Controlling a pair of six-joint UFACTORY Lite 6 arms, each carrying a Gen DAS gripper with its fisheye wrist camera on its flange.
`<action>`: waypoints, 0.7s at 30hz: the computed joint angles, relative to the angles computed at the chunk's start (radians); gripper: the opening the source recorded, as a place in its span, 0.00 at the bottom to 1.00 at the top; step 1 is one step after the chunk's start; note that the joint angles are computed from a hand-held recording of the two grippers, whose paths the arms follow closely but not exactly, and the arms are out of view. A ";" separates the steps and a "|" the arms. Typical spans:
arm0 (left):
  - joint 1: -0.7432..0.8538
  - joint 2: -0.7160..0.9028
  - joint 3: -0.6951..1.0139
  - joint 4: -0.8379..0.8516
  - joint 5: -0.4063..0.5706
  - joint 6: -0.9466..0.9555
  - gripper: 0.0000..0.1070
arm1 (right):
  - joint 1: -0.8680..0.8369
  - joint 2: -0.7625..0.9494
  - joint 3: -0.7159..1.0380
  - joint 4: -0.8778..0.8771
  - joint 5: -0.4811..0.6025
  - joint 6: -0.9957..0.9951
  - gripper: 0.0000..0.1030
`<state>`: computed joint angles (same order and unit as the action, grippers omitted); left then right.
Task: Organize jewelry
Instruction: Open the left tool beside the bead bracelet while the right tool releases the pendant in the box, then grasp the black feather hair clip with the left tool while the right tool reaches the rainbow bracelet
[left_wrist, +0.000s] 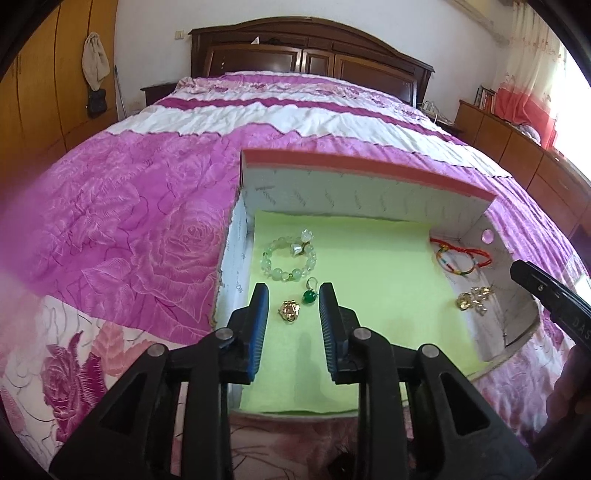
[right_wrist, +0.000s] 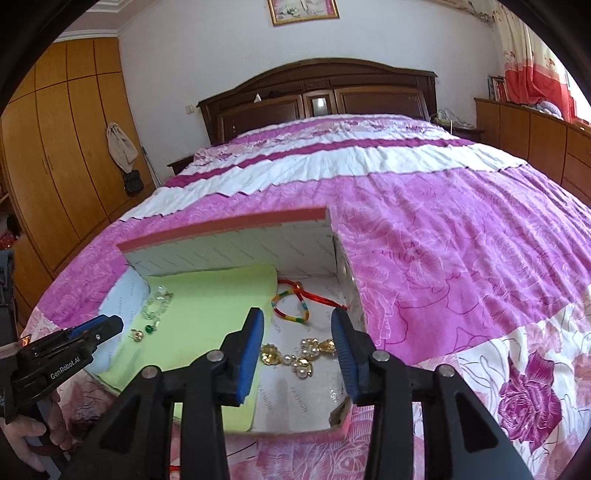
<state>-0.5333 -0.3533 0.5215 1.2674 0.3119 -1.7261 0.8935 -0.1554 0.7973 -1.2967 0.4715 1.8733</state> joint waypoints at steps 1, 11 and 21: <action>-0.004 -0.013 -0.003 -0.014 0.005 0.017 0.19 | 0.013 -0.018 -0.004 0.004 0.012 -0.004 0.43; -0.092 -0.245 -0.027 -0.333 0.116 0.341 0.24 | 0.178 -0.175 -0.019 0.082 0.187 -0.045 0.46; -0.222 -0.420 -0.064 -0.521 0.238 0.460 0.30 | 0.366 -0.278 -0.045 0.163 0.364 -0.016 0.47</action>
